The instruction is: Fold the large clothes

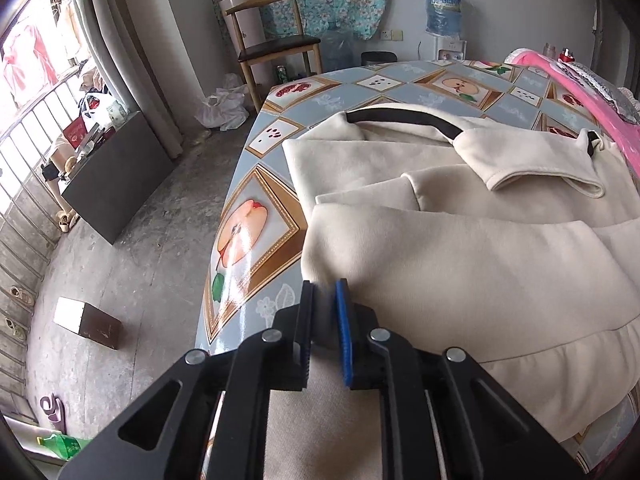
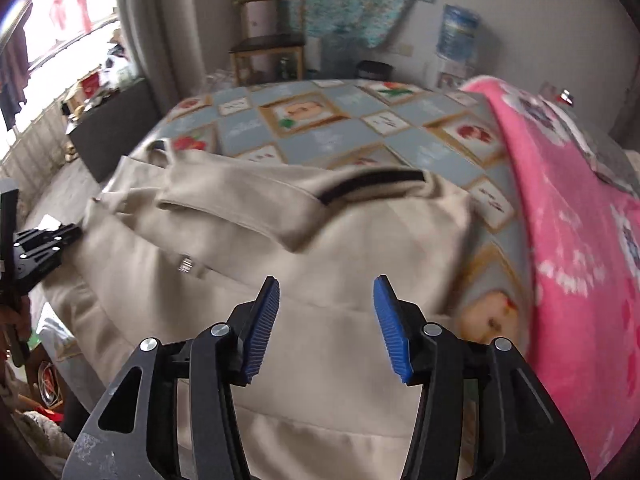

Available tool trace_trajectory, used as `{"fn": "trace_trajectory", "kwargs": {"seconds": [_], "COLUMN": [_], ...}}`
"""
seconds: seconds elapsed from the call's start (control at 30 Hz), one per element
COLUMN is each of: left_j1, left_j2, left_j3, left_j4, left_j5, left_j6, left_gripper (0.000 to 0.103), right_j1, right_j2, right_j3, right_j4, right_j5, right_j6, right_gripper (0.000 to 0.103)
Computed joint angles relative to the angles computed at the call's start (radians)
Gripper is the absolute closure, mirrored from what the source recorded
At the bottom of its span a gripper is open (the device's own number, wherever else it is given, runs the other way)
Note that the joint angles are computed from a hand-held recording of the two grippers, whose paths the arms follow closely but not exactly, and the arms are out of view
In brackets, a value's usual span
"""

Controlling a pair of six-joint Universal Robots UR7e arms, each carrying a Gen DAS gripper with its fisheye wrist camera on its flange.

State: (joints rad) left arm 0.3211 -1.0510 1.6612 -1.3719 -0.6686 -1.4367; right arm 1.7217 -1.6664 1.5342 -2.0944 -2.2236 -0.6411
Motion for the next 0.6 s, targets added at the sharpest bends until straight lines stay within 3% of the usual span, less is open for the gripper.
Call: {"fn": "trace_trajectory", "kwargs": {"seconds": [0.17, 0.27, 0.33, 0.4, 0.6], "left_j1": [0.002, 0.004, 0.004, 0.004, 0.004], "left_j2": [0.015, 0.025, 0.028, 0.031, 0.039], "left_j3": [-0.02, -0.03, -0.034, -0.035, -0.046], "left_j4": [0.033, 0.05, 0.058, 0.065, 0.086], "left_j5": [-0.002, -0.002, 0.0, 0.002, 0.001], "left_j6": [-0.007, -0.018, -0.024, -0.028, -0.022], "left_gripper": [0.091, 0.091, 0.091, 0.091, 0.091], "right_j1": [-0.052, -0.088, -0.1, -0.085, -0.04], "right_j2": [-0.014, 0.006, 0.004, -0.013, -0.067], "right_j3": [0.027, 0.019, 0.014, 0.035, 0.072], "right_j4": [-0.031, -0.008, -0.005, -0.076, -0.28], "right_j5": [-0.052, -0.043, -0.006, 0.009, 0.103], "right_j6": [-0.032, -0.004, 0.007, -0.008, -0.02], "right_gripper": [0.054, 0.056, 0.073, 0.095, 0.098]}}
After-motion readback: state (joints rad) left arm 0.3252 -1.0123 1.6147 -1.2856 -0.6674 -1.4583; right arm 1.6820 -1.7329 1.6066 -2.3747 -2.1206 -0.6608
